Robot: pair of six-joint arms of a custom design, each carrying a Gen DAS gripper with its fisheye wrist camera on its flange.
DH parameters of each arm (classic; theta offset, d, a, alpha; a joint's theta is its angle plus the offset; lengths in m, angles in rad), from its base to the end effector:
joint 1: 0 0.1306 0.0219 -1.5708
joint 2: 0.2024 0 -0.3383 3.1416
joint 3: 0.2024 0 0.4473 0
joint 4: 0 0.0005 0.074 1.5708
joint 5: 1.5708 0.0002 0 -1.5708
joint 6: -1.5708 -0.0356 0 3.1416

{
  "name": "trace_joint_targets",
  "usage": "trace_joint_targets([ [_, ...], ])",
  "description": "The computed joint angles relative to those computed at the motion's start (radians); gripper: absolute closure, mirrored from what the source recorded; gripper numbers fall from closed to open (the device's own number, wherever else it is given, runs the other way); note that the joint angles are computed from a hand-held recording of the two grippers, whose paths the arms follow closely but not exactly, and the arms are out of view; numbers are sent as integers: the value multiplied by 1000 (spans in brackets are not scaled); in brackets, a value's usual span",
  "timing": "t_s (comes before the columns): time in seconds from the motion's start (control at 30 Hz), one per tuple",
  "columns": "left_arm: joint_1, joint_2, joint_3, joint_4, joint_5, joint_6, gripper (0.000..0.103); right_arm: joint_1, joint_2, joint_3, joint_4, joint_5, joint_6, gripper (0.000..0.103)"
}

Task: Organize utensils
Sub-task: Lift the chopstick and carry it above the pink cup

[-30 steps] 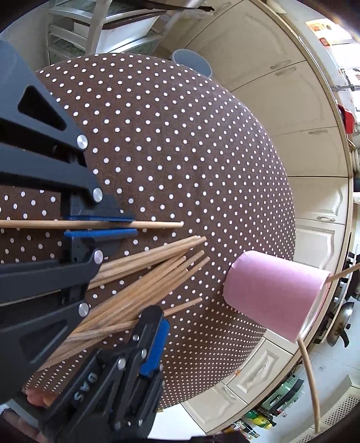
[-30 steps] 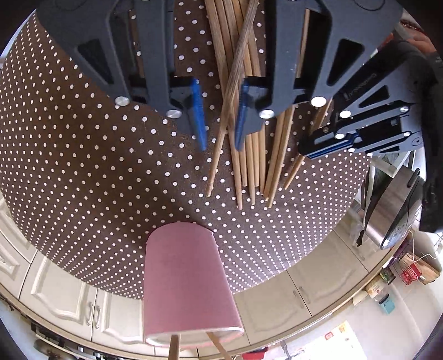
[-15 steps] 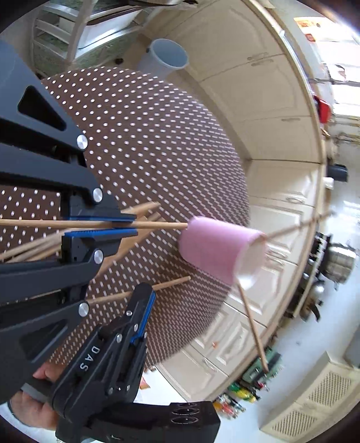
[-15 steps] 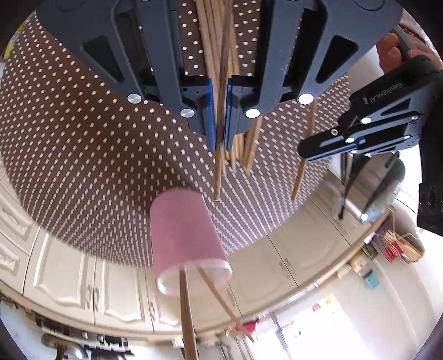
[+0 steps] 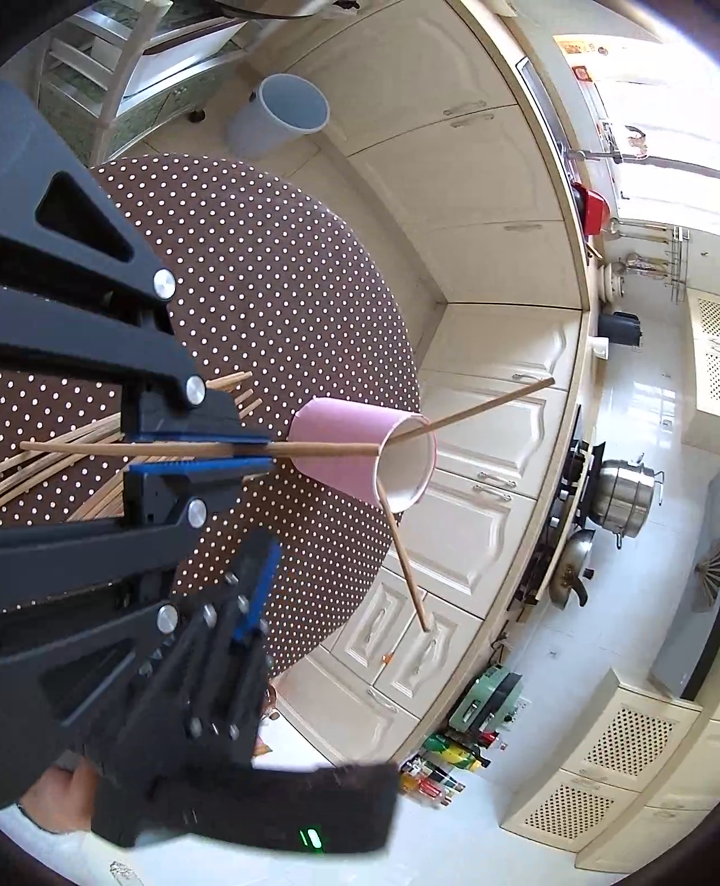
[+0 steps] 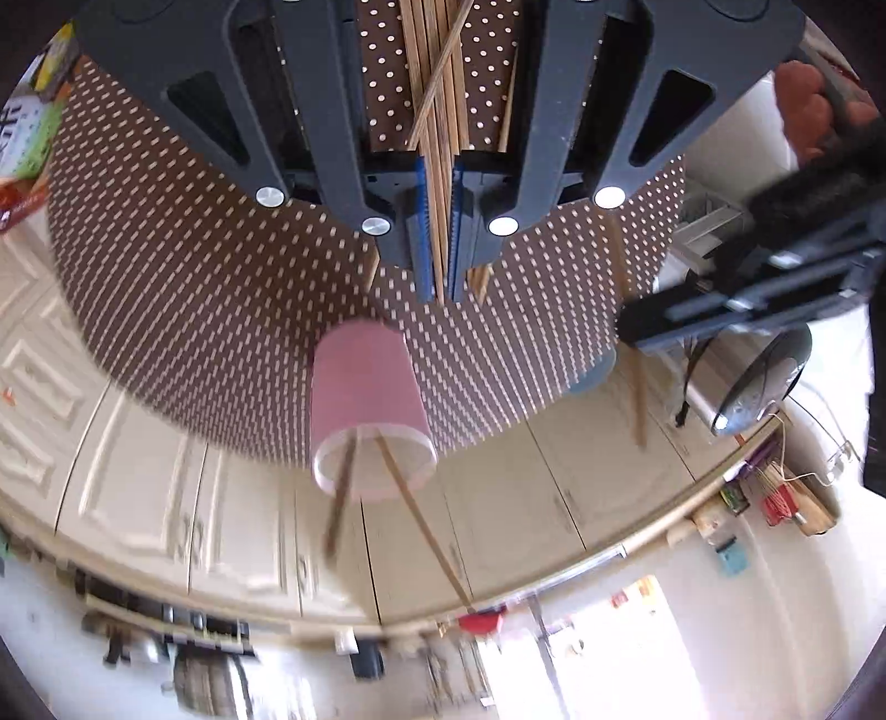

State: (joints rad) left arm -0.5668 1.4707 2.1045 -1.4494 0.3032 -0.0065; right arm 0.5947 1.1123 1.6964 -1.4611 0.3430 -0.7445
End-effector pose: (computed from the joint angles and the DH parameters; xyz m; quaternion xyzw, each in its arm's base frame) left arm 0.4080 -0.2729 0.6533 0.3132 0.8657 -0.2357 0.3114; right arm 0.3201 0.2014 0.6217 0.1272 0.9197 0.0821 0.3623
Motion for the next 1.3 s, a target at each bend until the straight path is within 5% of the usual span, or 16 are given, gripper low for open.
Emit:
trace_joint_targets([
  [0.17,-5,66,49,-21,-35,7,97,-59,11,-64,-64,-93,-45,96],
  [0.33,-1,113,70,-46,-30,8,97,-108,2,-122,-34,-172,-57,95],
  [0.6,-1,127,52,-40,-30,2,97,-149,26,-133,-27,-202,-35,93],
  [0.9,-7,139,48,-43,-28,-1,97,-95,95,-75,-51,-141,-10,94],
  [1.3,-12,92,75,-17,26,-18,97,5,26,-1,87,13,-4,97],
])
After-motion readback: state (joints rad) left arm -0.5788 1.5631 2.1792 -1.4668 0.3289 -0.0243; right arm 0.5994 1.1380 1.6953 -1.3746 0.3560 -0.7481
